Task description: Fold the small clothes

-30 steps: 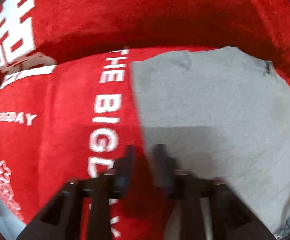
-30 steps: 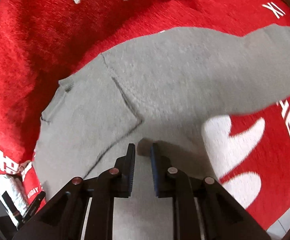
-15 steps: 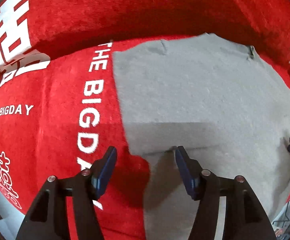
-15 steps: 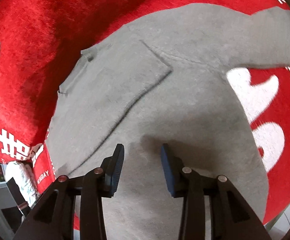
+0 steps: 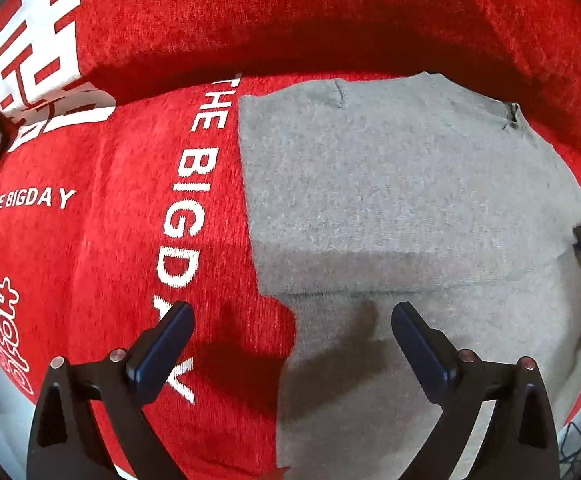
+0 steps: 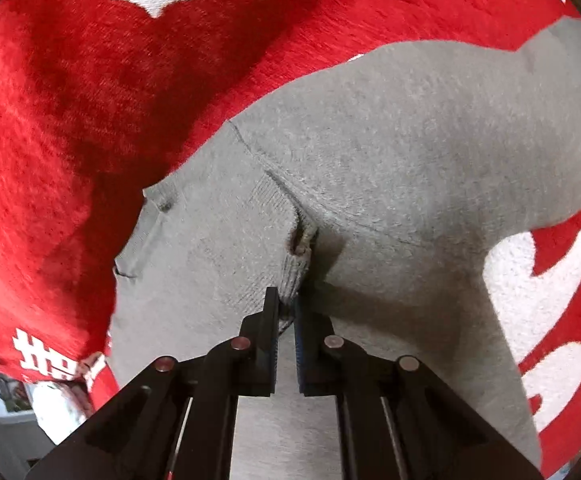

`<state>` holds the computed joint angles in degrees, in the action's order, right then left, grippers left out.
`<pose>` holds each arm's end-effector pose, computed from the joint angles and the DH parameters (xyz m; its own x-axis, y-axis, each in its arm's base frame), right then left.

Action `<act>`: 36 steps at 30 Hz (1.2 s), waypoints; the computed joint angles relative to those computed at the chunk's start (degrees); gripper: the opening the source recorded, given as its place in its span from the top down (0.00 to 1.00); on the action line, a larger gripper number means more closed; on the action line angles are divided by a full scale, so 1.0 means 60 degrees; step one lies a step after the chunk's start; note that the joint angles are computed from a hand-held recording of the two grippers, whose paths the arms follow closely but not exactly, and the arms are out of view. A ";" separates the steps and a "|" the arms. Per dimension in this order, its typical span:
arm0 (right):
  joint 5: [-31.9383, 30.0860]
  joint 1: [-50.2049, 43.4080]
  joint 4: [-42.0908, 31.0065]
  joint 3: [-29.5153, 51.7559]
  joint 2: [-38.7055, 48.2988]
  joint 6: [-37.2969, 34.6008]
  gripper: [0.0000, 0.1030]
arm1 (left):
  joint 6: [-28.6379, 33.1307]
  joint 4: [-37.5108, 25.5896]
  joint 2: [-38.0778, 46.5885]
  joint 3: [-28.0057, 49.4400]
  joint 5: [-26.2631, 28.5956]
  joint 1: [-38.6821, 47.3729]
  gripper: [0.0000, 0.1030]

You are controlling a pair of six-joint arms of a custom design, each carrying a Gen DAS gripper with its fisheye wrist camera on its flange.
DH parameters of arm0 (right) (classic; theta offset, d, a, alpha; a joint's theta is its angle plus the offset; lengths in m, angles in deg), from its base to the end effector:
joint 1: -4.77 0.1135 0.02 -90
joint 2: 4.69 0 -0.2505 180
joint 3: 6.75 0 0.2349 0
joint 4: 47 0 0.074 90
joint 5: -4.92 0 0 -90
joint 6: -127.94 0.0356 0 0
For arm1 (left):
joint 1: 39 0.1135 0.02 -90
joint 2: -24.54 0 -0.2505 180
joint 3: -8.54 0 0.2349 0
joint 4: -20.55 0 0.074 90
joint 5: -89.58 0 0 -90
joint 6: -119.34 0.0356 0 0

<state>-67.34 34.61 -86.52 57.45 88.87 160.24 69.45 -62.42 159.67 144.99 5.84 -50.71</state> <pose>0.2475 0.1295 0.1477 0.1123 0.9925 -0.0477 0.8863 -0.0783 0.4564 0.4381 -0.0948 0.1874 -0.6010 0.7786 -0.1806 0.7903 0.6126 0.0110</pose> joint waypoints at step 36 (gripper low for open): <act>0.0106 0.2916 -0.1806 0.4036 0.2194 0.1459 0.24 | 0.0882 -0.0367 -0.1567 -0.1938 0.0012 -0.0154 0.04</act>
